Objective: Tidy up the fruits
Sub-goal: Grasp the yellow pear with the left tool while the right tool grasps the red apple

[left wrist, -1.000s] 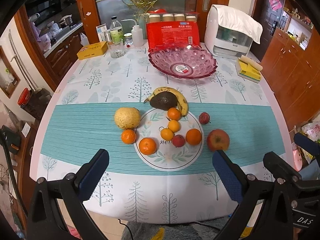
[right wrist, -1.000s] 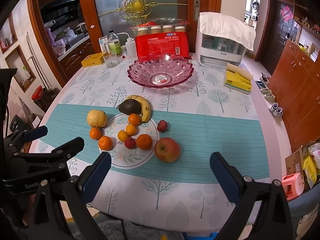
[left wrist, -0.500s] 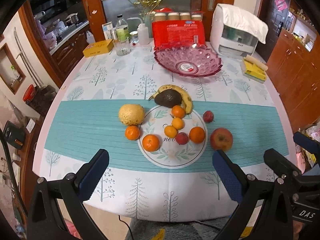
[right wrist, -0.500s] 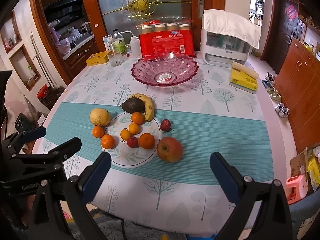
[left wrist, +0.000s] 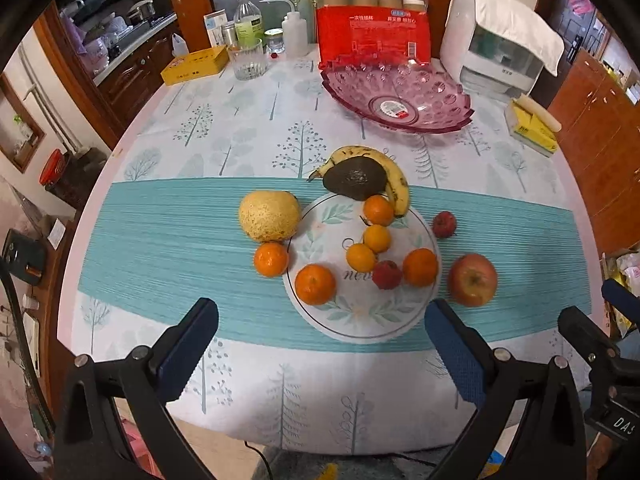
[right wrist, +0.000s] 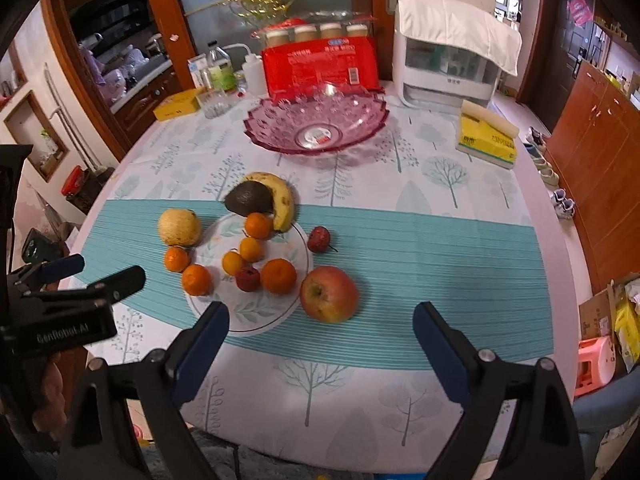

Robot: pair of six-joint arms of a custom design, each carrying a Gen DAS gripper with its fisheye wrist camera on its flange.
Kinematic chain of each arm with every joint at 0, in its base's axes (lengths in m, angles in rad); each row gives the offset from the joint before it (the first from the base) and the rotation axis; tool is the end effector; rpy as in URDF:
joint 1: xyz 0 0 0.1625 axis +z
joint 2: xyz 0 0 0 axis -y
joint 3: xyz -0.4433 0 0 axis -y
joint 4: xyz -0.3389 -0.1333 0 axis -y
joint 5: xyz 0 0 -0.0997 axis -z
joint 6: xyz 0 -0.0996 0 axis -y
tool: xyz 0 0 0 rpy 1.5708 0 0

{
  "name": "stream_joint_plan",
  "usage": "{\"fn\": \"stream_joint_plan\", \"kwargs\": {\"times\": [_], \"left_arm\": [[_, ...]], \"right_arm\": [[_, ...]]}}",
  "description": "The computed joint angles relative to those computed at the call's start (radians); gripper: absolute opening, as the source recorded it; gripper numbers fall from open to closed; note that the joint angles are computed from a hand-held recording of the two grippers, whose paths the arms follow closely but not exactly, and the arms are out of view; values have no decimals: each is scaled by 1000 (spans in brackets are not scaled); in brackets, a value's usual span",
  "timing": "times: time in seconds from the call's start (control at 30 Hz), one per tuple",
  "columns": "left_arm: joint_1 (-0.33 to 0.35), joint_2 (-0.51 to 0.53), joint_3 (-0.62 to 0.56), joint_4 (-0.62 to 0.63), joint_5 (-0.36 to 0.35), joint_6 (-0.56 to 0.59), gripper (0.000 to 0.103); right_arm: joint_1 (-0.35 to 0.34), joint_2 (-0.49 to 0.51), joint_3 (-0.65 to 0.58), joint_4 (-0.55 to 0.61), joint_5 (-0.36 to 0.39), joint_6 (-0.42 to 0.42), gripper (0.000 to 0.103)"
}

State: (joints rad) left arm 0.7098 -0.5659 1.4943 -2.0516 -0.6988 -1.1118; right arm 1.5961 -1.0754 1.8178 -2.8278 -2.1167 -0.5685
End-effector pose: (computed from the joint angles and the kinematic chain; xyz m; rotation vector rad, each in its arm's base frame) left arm -0.3484 -0.5756 0.0279 -0.0445 2.2533 -0.5894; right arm 0.0965 -0.5869 0.2984 0.5445 -2.3970 0.4373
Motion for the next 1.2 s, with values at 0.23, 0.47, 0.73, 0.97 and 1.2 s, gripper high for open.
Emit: {"fn": "stream_joint_plan", "kwargs": {"times": [0.23,0.47,0.73,0.97,1.2], "left_arm": [[73,-25,76,-168,24,81,103],[148,-47,151,-242,25,97,103],[203,-36,186,-294,14,137,93],[268,-20,126,-353,-20,235,92],[302,28,21,-370,-57,303,92]], "right_arm": [[-37,85,-58,4,-69,-8,94],[-89,128,-102,46,-61,4,94],[-112,165,-123,58,-27,-44,94],[-124,198,-140,79,-29,-47,94],[-132,224,-165,106,-28,-30,94]]}}
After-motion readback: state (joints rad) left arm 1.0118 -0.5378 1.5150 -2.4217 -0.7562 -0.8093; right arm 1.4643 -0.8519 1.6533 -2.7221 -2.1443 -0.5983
